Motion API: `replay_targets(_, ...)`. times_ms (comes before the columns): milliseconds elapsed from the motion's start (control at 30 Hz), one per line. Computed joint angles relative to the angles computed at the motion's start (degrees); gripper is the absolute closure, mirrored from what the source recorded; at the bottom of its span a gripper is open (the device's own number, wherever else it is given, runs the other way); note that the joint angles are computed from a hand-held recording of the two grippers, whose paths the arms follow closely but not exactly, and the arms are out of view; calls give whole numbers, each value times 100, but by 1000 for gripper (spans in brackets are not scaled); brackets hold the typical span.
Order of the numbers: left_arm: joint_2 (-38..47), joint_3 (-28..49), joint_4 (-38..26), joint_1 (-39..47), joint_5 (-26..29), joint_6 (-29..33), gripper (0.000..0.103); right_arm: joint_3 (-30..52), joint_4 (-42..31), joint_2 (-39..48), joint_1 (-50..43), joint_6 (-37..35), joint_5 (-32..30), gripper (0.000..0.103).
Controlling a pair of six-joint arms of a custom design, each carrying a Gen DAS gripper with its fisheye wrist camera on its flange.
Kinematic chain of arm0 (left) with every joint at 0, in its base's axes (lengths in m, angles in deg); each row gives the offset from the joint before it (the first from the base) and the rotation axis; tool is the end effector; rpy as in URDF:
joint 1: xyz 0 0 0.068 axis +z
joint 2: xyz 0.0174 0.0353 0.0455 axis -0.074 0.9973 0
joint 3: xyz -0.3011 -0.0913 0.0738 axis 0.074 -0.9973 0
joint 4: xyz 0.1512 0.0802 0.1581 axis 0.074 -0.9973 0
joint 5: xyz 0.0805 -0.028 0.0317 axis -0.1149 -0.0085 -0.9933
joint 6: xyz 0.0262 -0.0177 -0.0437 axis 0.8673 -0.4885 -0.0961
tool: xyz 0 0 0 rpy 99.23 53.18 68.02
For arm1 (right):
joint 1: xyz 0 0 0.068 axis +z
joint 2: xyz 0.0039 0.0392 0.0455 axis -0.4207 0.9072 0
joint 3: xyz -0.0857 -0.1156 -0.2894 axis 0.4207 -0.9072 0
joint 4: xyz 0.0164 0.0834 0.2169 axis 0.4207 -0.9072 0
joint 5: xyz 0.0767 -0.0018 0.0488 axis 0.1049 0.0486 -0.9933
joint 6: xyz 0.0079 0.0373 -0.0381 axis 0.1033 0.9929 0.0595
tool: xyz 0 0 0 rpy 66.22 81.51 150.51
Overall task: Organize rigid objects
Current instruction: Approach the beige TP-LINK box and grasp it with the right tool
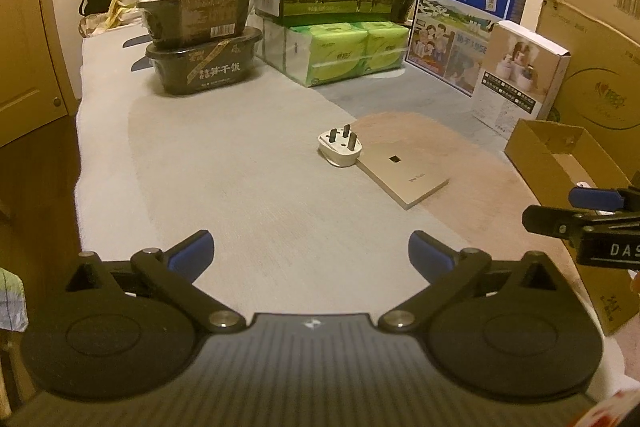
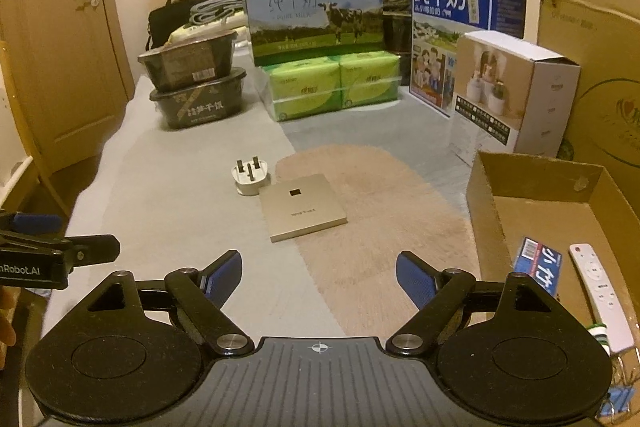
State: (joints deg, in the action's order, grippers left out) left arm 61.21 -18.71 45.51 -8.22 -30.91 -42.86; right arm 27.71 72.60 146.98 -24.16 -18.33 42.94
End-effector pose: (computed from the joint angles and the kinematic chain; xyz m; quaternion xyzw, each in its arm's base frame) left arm 0.2019 -0.0155 0.2195 0.0191 0.9097 -0.0445 0.4125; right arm 0.2158 0.0125 0.2058 -0.1026 0.8936 0.1115 0.4225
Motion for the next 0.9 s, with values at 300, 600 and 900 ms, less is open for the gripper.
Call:
replay_targets(300,760,240,452,223,98,148,1,261,512,888,197,105,104,19)
replay_targets(600,1409,586,736,455,204,361,1,654,824,1670,397,198,146,19)
replay_targets(900,1981,943,971,598,261,491,1,1078,1053,2322,551,223,101,19)
